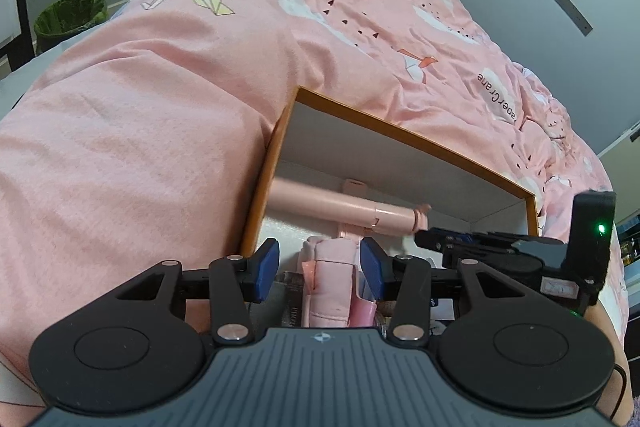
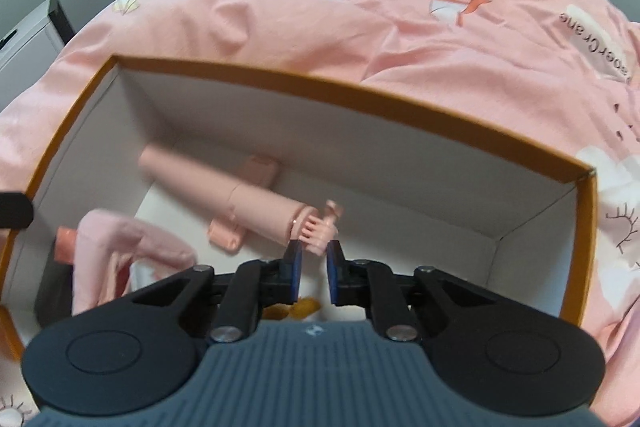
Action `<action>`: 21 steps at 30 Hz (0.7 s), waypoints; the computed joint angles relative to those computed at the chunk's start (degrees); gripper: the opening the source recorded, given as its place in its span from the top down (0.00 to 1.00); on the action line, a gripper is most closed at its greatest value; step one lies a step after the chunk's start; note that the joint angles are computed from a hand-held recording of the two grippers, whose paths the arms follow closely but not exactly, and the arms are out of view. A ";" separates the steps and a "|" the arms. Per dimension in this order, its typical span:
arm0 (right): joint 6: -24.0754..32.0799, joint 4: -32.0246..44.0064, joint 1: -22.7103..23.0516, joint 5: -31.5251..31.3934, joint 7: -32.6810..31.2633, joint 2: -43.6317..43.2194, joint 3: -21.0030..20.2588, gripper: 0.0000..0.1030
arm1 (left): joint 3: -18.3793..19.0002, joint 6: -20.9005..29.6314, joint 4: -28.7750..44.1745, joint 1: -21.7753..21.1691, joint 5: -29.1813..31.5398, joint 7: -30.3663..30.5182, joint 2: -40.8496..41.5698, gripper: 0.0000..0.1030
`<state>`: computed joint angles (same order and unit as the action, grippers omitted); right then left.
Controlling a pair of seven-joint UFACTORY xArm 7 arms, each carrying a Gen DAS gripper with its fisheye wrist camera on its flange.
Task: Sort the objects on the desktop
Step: 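Withdraw both tools from the orange box toward the remaining items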
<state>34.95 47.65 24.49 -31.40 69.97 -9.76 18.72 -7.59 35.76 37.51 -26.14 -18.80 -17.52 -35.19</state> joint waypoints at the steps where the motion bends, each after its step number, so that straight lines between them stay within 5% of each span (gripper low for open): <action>1: -0.67 -0.25 -0.18 -0.16 0.40 -0.01 -0.15 0.86 | -0.01 -0.10 -0.01 -0.11 0.04 0.19 0.00 0.50; 11: -0.44 -1.66 -0.38 -1.12 2.68 -3.60 1.42 0.85 | -1.84 -1.72 -1.68 -0.15 2.98 0.17 -3.35 0.50; 17: 2.52 -4.92 -1.37 -4.96 9.59 -12.34 6.76 0.85 | -3.51 -3.40 -3.59 -1.88 6.49 1.71 -7.99 0.50; 21: 6.01 -6.34 -0.92 -3.20 13.09 -18.39 10.72 0.85 | -2.24 -0.20 -3.08 -6.43 5.63 5.40 -9.97 0.50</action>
<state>40.96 41.32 23.57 -34.60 83.05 -28.15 29.44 -9.83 35.56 34.43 -32.57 -13.16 -12.12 -45.16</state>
